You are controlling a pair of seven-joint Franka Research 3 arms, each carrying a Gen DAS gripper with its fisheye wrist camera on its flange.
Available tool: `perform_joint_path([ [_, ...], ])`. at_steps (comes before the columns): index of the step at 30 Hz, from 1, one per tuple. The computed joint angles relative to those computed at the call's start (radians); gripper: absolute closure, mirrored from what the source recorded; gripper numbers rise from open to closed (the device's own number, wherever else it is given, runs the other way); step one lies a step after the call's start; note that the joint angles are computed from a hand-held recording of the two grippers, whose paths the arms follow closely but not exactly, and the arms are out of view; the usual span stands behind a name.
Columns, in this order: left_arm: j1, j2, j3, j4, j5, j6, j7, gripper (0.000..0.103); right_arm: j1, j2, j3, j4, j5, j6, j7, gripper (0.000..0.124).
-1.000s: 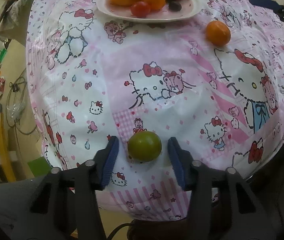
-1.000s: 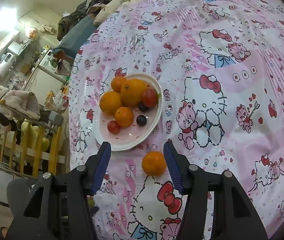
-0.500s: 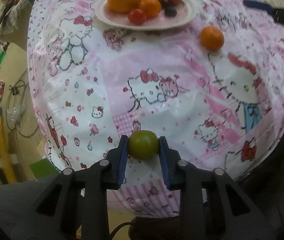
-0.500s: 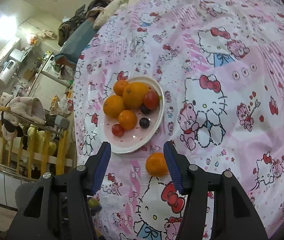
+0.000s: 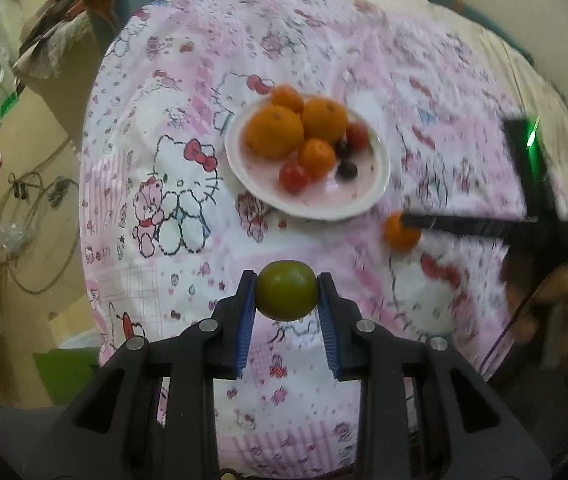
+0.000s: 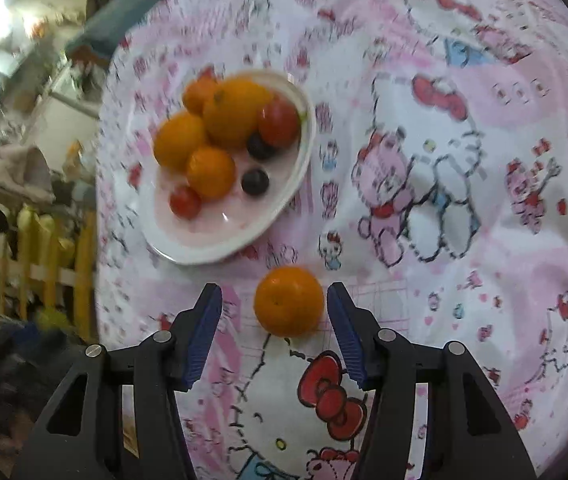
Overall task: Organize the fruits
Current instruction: 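Grasp the tangerine with the right tool while the left tool carries the green tomato, then place the green tomato on the plate with the left tool while the right tool places the tangerine there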
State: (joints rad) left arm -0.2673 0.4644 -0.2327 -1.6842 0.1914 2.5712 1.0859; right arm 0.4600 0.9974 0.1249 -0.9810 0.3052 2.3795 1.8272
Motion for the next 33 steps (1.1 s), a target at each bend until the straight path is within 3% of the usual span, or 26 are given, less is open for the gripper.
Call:
perform_joint_path([
  [4,0.006,0.007,0.003,0.009,-0.01,0.008,-0.007,0.077,0.027,0.106,-0.019,0.172,-0.045,-0.128,0.016,0.068],
  [7,0.008,0.007,0.004,0.009,-0.009,0.008,-0.009,0.077,0.05,0.137,-0.046,0.231,-0.087,-0.158,0.026,0.079],
  [11,-0.002,0.013,0.012,0.027,0.008,-0.022,-0.015,0.077,0.043,0.123,-0.038,0.211,-0.086,-0.144,0.027,0.08],
  [21,-0.027,0.009,0.031,0.061,0.063,-0.058,-0.062,0.077,0.001,-0.037,-0.014,-0.044,-0.027,0.055,0.006,0.08],
  [24,-0.039,0.026,0.041,0.096,0.095,-0.077,-0.071,0.077,-0.03,-0.096,0.02,-0.13,-0.018,0.132,0.005,0.08],
  [28,-0.045,0.08,0.048,0.185,0.116,-0.106,-0.056,0.077,-0.063,-0.25,0.047,-0.336,0.075,0.336,-0.096,0.08],
  [31,-0.043,0.128,0.05,0.25,0.113,-0.112,-0.044,0.077,-0.088,-0.276,0.073,-0.364,0.122,0.394,-0.147,0.08],
  [33,-0.033,0.162,0.048,0.284,0.087,-0.099,-0.054,0.077,-0.083,-0.257,0.066,-0.334,0.132,0.387,-0.141,0.08],
])
